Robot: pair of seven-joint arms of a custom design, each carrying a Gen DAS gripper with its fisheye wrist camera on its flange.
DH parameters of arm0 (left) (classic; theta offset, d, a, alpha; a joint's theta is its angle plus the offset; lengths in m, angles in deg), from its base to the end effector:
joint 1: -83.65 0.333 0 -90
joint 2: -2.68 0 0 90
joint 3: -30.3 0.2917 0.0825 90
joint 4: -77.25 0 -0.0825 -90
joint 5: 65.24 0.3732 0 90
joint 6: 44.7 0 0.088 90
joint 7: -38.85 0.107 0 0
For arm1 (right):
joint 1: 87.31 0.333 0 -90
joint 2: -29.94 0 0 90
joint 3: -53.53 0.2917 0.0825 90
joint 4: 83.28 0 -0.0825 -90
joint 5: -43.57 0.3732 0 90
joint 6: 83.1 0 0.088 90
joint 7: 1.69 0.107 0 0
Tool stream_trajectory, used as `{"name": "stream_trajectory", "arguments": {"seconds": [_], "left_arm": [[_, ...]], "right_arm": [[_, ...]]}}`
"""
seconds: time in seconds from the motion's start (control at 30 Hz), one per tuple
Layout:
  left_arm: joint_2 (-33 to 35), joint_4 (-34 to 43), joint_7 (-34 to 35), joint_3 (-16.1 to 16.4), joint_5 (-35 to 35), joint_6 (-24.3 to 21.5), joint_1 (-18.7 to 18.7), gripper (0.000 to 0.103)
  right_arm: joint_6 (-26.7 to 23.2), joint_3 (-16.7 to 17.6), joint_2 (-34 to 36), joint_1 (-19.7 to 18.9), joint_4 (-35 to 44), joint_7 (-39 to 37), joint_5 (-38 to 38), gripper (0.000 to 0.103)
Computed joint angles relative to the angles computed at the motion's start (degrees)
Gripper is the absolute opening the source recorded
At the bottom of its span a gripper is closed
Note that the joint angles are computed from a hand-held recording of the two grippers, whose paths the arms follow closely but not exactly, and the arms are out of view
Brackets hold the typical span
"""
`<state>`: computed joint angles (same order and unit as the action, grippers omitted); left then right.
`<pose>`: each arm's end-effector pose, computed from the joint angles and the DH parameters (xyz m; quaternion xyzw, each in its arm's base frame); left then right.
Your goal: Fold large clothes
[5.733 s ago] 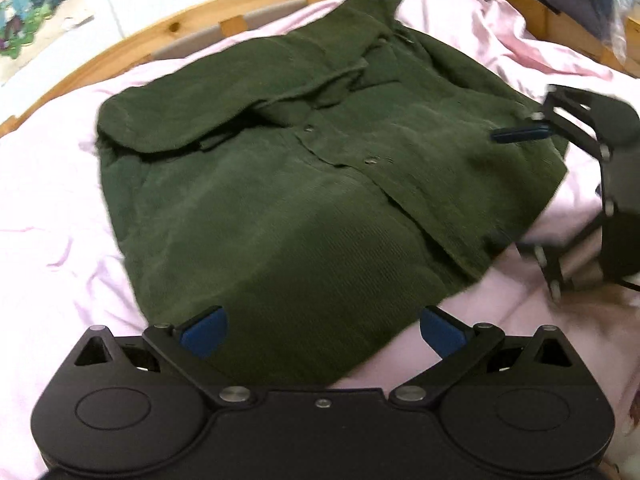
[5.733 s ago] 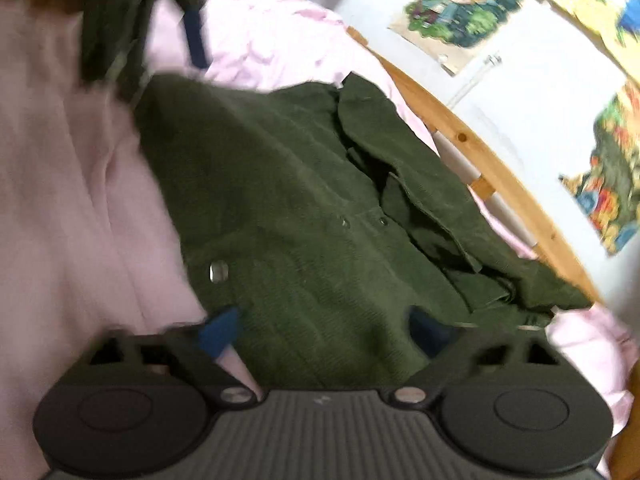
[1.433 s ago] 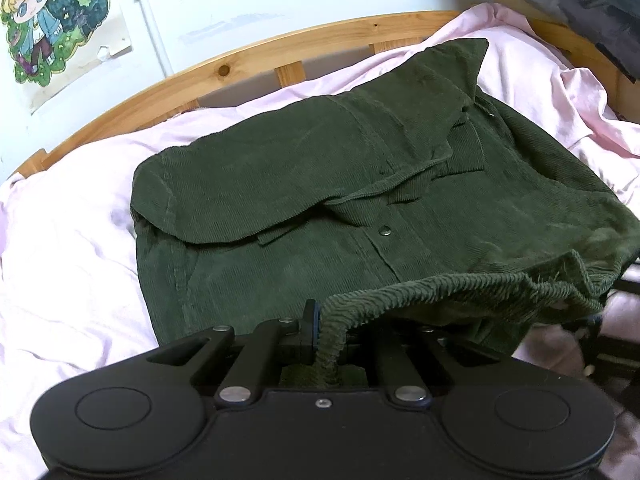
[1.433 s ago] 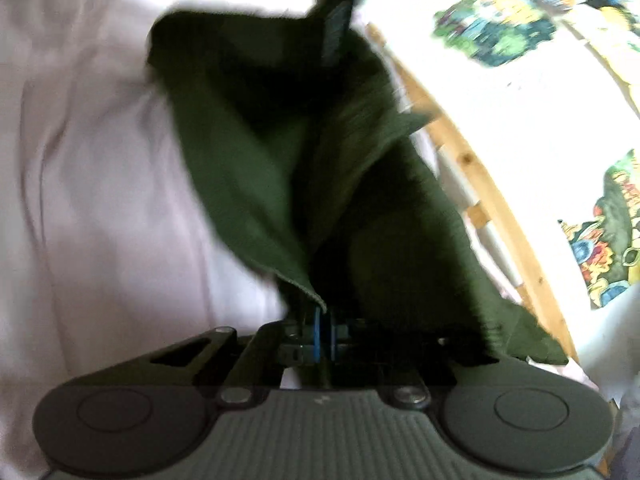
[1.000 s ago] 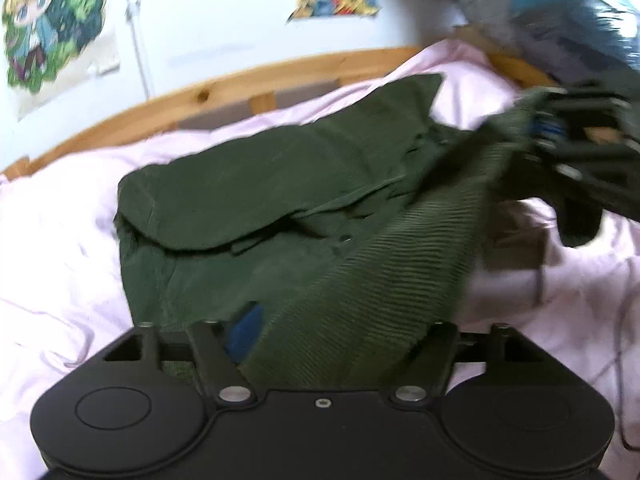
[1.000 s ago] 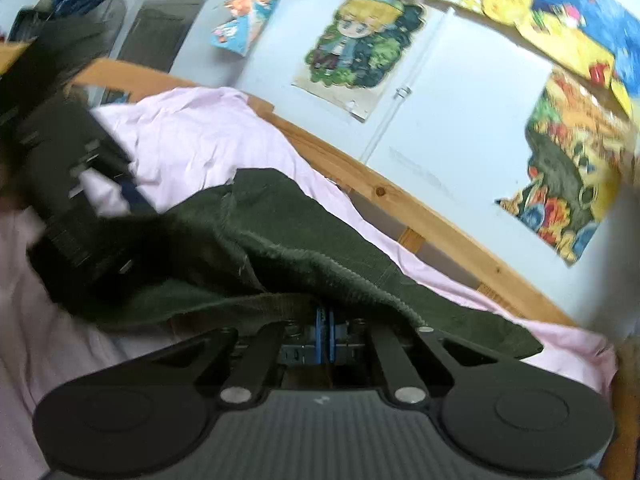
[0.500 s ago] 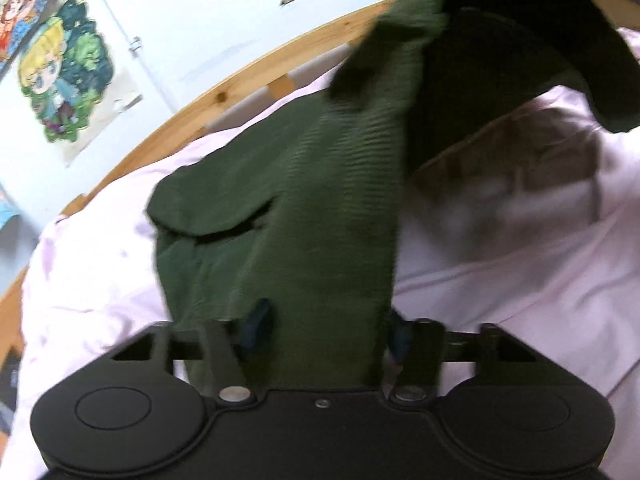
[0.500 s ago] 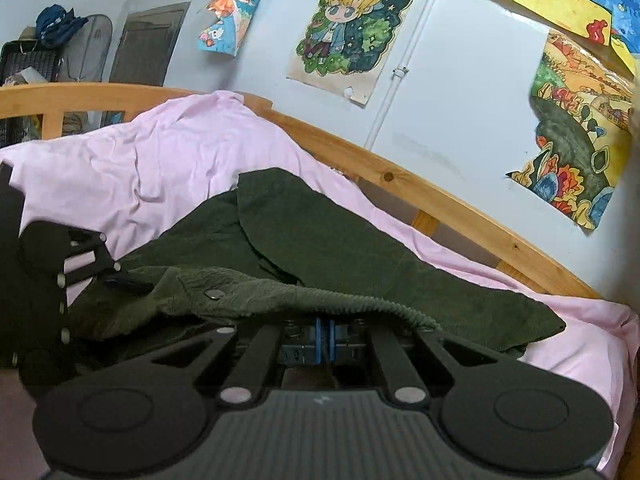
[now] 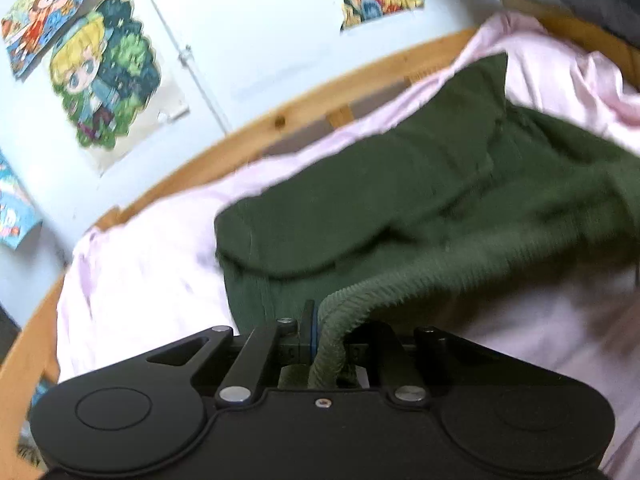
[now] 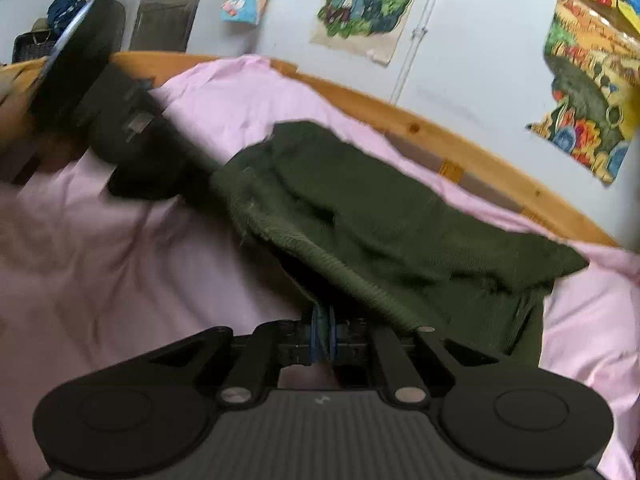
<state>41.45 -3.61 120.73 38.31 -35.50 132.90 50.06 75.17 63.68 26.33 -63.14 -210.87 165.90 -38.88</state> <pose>0.6388 -0.3839 0.4039 -0.2903 0.8213 -0.3309 0.3629 0.4155 0.3352 0.4190 -0.7564 0.4538 -0.3683 0.2938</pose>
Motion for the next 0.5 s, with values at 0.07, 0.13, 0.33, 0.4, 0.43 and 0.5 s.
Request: {"name": "stream_trajectory", "arguments": {"seconds": [0.07, 0.13, 0.33, 0.4, 0.43, 0.5], "left_arm": [[1.7, 4.6, 4.1, -4.3, -1.2, -2.7, 2.4, 0.006], [3.7, 9.4, 7.0, -6.5, -2.2, -4.8, 3.3, 0.006], [8.2, 19.1, 10.7, -9.3, -5.7, -10.0, 3.8, 0.005], [8.5, 20.0, 10.7, -9.6, -6.6, -11.1, 3.8, 0.005], [9.1, 21.0, 11.1, -10.0, -7.0, -11.8, 4.0, 0.005], [8.6, 20.2, 10.9, -9.6, -7.0, -11.6, 3.9, 0.005]], "right_arm": [[1.3, 0.2, -1.4, 0.6, -2.8, -3.5, 4.5, 0.035], [1.5, 1.2, -2.7, 1.0, -4.9, -5.0, 5.9, 0.061], [-17.9, 7.5, -3.5, 4.6, -6.0, 2.9, -5.6, 0.082], [-26.1, 8.3, -1.7, 6.7, -5.1, 5.4, -7.9, 0.091], [-28.9, 8.2, -0.5, 7.6, -4.4, 5.5, -8.1, 0.095], [-32.3, 7.1, 2.1, 8.8, -3.1, 4.0, -8.7, 0.095]]}}
